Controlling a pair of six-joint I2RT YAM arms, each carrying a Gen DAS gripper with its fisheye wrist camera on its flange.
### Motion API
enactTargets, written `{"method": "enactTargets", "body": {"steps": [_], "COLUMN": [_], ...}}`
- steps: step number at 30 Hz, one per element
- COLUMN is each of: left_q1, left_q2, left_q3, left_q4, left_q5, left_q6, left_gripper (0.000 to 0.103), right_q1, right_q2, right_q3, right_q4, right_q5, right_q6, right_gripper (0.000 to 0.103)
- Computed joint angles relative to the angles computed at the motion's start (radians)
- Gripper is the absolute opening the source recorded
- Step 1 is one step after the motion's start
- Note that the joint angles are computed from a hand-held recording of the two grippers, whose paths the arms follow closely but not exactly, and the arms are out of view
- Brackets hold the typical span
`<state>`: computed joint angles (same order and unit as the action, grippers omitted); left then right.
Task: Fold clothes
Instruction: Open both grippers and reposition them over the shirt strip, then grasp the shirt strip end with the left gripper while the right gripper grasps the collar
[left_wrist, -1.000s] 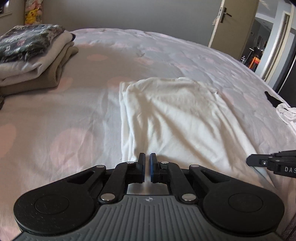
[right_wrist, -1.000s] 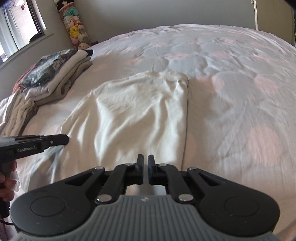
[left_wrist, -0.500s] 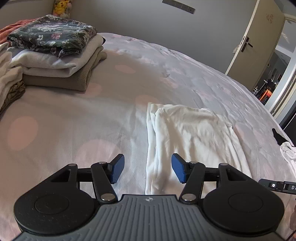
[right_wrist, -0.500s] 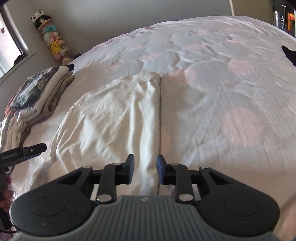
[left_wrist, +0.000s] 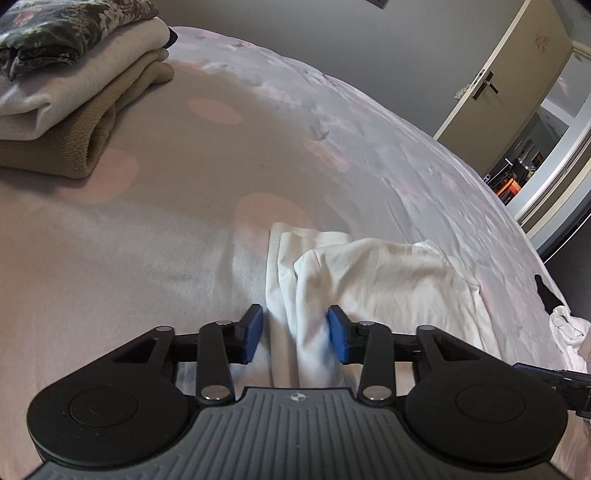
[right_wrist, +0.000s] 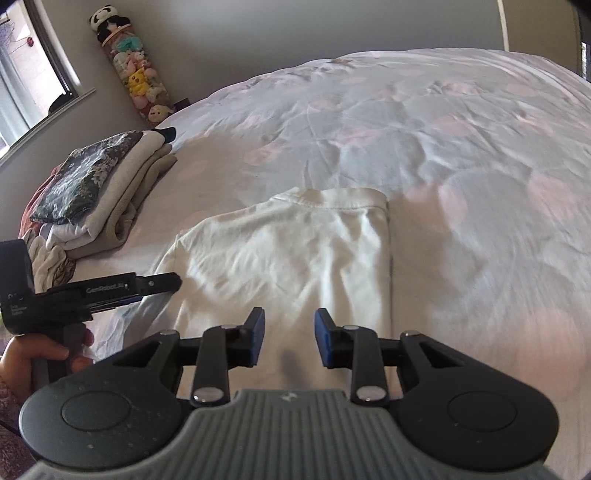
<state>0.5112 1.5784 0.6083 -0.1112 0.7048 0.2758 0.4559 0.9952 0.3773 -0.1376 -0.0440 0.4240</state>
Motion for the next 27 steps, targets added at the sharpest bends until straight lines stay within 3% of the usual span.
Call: {"method": "enactTargets", "body": {"steps": [2, 4, 7, 11, 20, 23, 25, 27], "left_q1": [-0.003, -0.010, -0.008, 0.002, -0.145, -0.165, -0.172, -0.170], "left_q2": [0.031, 0.019, -0.069, -0.152, -0.353, -0.372, -0.372, -0.368], "left_q3": [0.030, 0.025, -0.045, -0.082, -0.245, -0.261, -0.256, -0.243], "left_q4": [-0.009, 0.001, 0.047, 0.015, 0.096, 0.099, 0.096, 0.089], "left_q5": [0.024, 0.030, 0.065, 0.144, 0.077, 0.057, 0.047, 0.039], "left_q6": [-0.006, -0.004, 0.020, 0.071, 0.183, 0.178, 0.182, 0.189], "left_gripper": [0.010, 0.007, 0.006, 0.006, 0.006, 0.006, 0.006, 0.007], "right_q1": [0.014, 0.017, 0.023, 0.039, 0.069, 0.059, 0.052, 0.044], "right_q2": [0.082, 0.155, 0.249, 0.333, 0.405, 0.421, 0.426, 0.430], "right_q3": [0.043, 0.099, 0.183, 0.274, 0.364, 0.343, 0.333, 0.323], "right_q4": [0.036, 0.052, 0.071, 0.094, -0.012, 0.005, 0.031, 0.060], "right_q5": [-0.008, -0.030, -0.068, -0.109, -0.105, -0.100, -0.104, -0.110], "right_q6": [-0.002, 0.021, 0.065, 0.129, 0.126, 0.147, 0.154, 0.161], "right_gripper": [0.034, 0.034, 0.044, 0.045, 0.054, 0.046, 0.026, 0.018]}}
